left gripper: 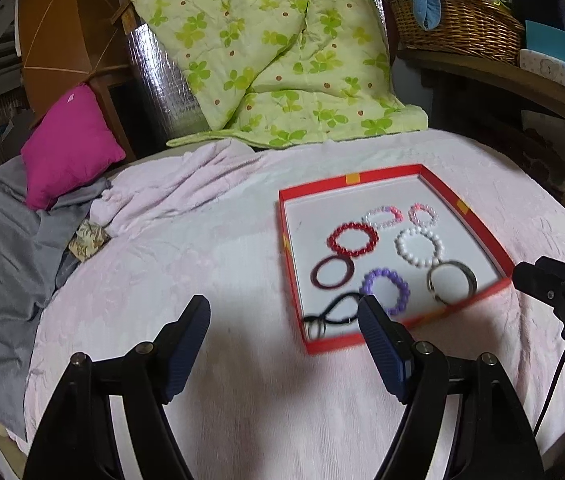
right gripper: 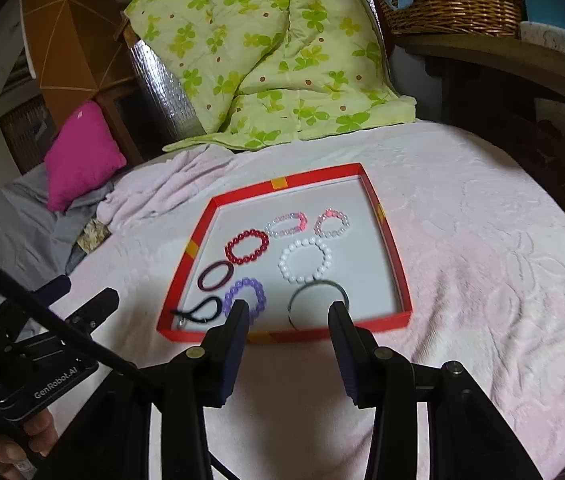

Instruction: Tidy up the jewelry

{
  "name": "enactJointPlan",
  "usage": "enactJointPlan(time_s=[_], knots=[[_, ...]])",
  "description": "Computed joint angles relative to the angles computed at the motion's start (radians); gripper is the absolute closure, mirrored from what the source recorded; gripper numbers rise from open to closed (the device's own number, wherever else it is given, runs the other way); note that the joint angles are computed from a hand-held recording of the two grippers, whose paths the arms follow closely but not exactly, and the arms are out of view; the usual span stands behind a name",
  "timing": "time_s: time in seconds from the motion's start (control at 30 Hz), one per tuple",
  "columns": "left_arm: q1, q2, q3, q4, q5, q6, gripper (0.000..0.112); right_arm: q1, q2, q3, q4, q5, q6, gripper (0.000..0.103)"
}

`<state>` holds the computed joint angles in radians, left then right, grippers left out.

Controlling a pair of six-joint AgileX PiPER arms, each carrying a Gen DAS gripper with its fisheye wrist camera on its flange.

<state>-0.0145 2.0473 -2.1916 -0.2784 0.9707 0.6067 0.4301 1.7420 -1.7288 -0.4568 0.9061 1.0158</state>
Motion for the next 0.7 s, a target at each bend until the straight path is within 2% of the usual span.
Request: enactJointPlan(time_s=[0.13,0.2,0.33,0.4,0.6,0.7], knots=[[0.026,-0.089,0.163,-0.026,-0.060,0.027,0.031,0.059,-0.036,0.060,-0.074,0.031,0.055,0.055],[0.045,-0.126,0.222,-0.033,-0.063,0.026,0.031,0.089,-0.058,0.096,-0.104,0.040,0.082,0.050],[0.089,-0.189,0.304,-0.068,-0.064,0.045,0.030,0.138,-0.096,0.144,-0.139,0.064,0.133,0.049],[0.112,-0.215,0.330,-0.082,-0.060,0.050,0.027,0.165,-0.114,0.160,-0.159,0.074,0.161,0.049],[0.173,-0.323,0.421,-0.091,-0.096,0.089,0.025,0.272,-0.158,0.139,-0.234,0.151,0.208,0.049],[0.212,-0.369,0.430,-0.107,-0.086,0.107,0.025,0.327,-0.174,0.105,-0.268,0.206,0.222,0.047]])
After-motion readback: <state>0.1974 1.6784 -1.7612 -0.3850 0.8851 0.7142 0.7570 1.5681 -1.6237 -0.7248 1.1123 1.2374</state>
